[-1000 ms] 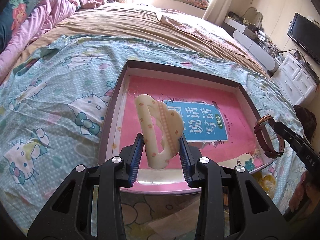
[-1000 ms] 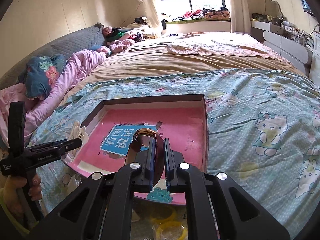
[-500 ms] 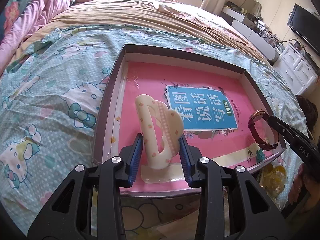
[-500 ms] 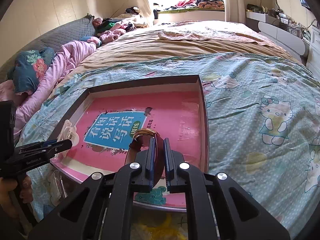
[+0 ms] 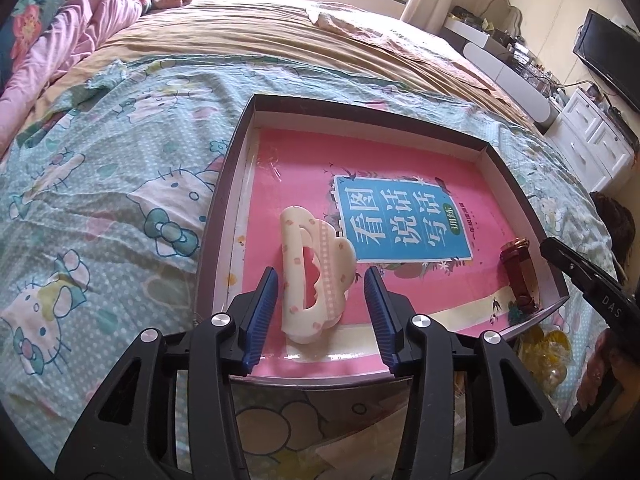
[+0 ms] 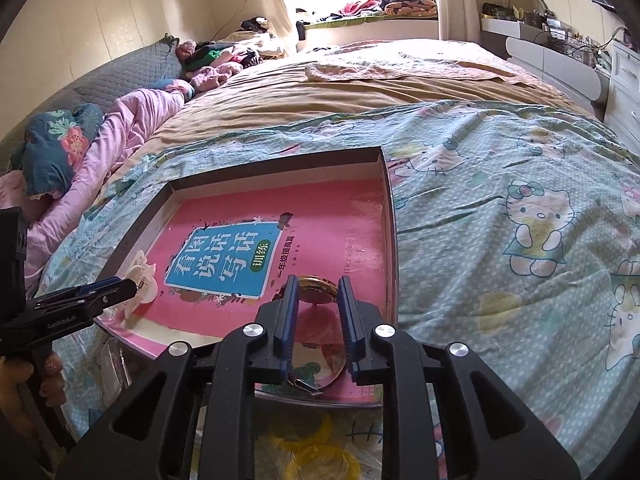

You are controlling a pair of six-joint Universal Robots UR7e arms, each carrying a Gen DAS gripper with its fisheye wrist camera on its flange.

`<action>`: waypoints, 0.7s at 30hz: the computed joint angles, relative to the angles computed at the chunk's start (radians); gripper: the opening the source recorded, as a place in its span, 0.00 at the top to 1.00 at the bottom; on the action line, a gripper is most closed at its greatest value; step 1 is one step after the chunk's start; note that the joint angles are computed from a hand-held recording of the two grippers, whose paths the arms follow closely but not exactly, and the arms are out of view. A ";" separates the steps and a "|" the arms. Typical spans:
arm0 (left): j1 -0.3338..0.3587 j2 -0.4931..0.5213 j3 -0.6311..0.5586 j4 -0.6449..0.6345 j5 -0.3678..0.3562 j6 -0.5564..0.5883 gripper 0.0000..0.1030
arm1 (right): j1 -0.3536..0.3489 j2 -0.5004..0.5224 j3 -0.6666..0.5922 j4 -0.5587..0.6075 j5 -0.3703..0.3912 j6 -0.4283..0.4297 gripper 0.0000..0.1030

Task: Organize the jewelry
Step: 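Place the watch in the box with the right gripper while the left places the claw clip, then open both grippers and withdraw them from the box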

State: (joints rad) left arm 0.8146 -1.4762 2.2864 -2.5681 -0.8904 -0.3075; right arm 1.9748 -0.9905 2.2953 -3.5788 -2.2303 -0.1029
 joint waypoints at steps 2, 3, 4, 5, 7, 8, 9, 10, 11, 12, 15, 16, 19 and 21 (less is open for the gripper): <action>-0.001 -0.007 0.001 0.007 0.000 -0.007 0.57 | 0.006 -0.010 0.010 -0.007 -0.003 0.003 0.71; -0.002 -0.013 0.003 0.008 -0.001 -0.009 0.56 | 0.008 -0.014 0.015 -0.010 -0.005 0.005 0.68; -0.006 -0.020 0.006 0.006 0.001 -0.011 0.55 | 0.011 -0.020 0.021 -0.014 -0.005 0.009 0.62; -0.008 -0.026 0.008 0.005 0.003 -0.012 0.52 | 0.012 -0.026 0.025 -0.015 -0.004 0.013 0.60; -0.010 -0.037 0.009 0.005 0.006 -0.015 0.46 | 0.017 -0.040 0.037 -0.025 -0.001 0.021 0.46; -0.011 -0.042 0.009 0.008 0.006 -0.018 0.44 | 0.020 -0.047 0.043 -0.035 0.001 0.025 0.43; -0.014 -0.048 0.009 0.012 0.009 -0.022 0.43 | 0.024 -0.053 0.048 -0.041 0.000 0.028 0.37; -0.017 -0.054 0.009 0.013 0.011 -0.024 0.40 | 0.028 -0.058 0.051 -0.046 -0.002 0.030 0.35; -0.020 -0.060 0.010 0.014 0.013 -0.024 0.37 | 0.033 -0.064 0.055 -0.050 -0.003 0.030 0.34; -0.023 -0.066 0.011 0.014 0.017 -0.026 0.36 | 0.038 -0.070 0.059 -0.053 -0.004 0.029 0.33; -0.041 -0.090 0.016 0.022 0.036 -0.038 0.27 | 0.050 -0.086 0.069 -0.058 -0.011 0.031 0.33; -0.048 -0.100 0.019 0.021 0.043 -0.041 0.24 | 0.052 -0.092 0.072 -0.058 -0.010 0.033 0.32; -0.068 -0.130 0.025 0.021 0.064 -0.048 0.16 | 0.062 -0.110 0.083 -0.063 -0.012 0.035 0.26; -0.083 -0.152 0.031 0.026 0.078 -0.057 0.14 | 0.072 -0.121 0.090 -0.070 -0.014 0.037 0.26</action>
State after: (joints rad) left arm 0.7314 -1.6282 2.3172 -2.5425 -0.8128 -0.3643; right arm 2.0469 -1.1111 2.3856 -3.6491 -2.2439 -0.0659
